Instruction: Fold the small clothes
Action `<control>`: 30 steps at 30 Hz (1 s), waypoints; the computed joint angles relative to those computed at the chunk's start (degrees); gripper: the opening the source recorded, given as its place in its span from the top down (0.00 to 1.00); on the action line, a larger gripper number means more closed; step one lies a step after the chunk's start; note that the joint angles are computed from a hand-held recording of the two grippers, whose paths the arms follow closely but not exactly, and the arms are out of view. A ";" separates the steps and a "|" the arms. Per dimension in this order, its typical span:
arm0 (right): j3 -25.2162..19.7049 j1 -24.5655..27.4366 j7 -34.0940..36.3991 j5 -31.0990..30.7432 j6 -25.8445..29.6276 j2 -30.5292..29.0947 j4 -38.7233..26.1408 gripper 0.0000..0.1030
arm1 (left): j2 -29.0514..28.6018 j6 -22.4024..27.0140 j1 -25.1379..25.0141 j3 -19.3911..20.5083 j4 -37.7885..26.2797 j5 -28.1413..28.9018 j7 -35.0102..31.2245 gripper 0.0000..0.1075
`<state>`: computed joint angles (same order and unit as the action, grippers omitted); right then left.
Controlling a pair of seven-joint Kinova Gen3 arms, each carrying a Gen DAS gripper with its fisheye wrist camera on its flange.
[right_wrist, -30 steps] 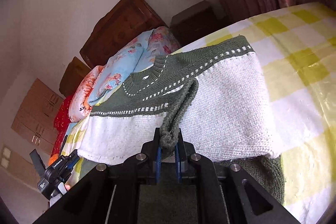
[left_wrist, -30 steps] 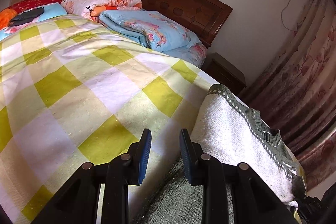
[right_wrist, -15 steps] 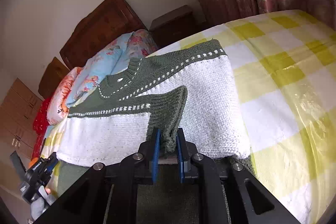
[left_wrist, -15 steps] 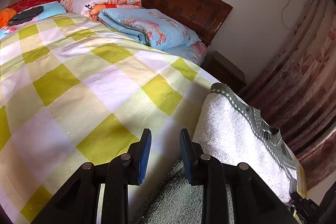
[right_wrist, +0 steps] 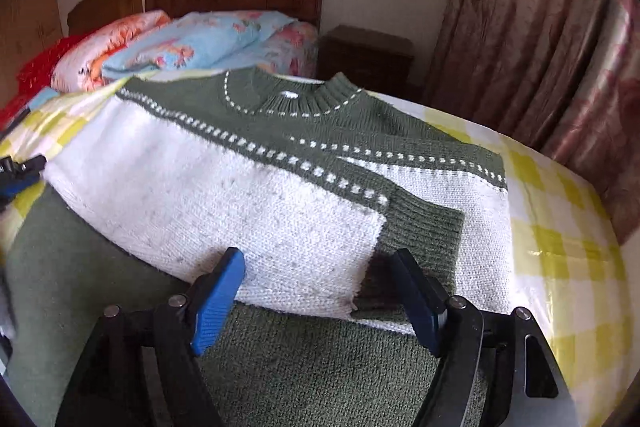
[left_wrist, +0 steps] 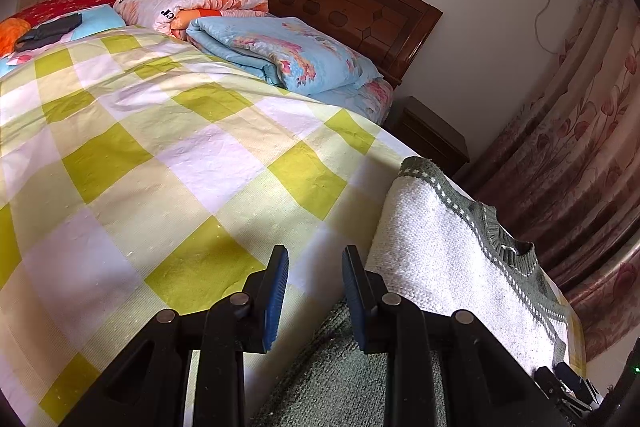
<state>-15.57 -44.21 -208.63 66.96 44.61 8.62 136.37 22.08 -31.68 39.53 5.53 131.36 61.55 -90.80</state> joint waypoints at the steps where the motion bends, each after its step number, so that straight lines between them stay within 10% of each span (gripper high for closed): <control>1: -0.76 0.64 -2.03 0.53 -0.08 -0.66 1.05 0.00 | 0.09 -0.06 0.36 -0.24 -0.15 0.40 -0.38 0.74; 6: -1.73 -1.40 -5.53 0.37 3.39 -3.46 1.54 0.00 | -0.01 2.73 7.16 -7.58 -1.64 4.61 -3.87 0.74; 12: 0.10 1.53 -5.84 3.66 -2.40 -1.43 2.37 0.00 | -0.01 2.63 7.92 -7.12 -3.25 11.59 -12.02 0.74; 20: -0.40 1.28 -5.13 2.97 -1.08 -0.25 1.76 0.00 | 0.07 -1.92 -1.12 3.94 -1.67 8.37 -9.79 0.74; 25: -0.02 1.65 -5.63 3.88 -1.64 -0.08 1.82 0.00 | -3.55 -8.01 4.79 2.28 -1.80 9.55 -15.84 0.74; 30: 0.16 1.82 -6.26 4.64 -2.01 -0.02 1.90 0.00 | -1.24 1.47 -5.59 10.40 -9.48 1.30 -26.80 0.73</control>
